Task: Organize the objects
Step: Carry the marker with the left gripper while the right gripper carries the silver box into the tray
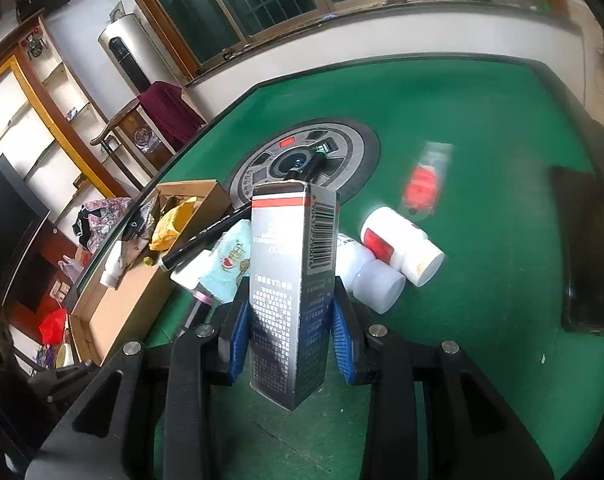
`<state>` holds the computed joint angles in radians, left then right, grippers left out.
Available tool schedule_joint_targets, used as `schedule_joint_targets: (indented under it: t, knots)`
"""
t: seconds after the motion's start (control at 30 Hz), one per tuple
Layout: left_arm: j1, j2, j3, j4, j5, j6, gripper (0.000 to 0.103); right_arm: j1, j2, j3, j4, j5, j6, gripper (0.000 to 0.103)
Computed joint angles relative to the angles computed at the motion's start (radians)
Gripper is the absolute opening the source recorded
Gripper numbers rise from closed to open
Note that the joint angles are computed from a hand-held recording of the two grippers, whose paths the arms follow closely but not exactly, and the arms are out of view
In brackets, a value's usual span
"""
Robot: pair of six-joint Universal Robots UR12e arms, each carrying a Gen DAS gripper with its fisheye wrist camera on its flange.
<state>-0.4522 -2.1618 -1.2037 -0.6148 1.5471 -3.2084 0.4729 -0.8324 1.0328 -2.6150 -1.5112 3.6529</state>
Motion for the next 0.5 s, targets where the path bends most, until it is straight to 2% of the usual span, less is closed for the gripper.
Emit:
schedule_joint_targets:
  t: [0.5]
  knots:
    - [0.047,0.043,-0.056,0.112,-0.033,-0.057,0.012,0.023,0.016,-0.032,-0.03,0.043,-0.024,0.033]
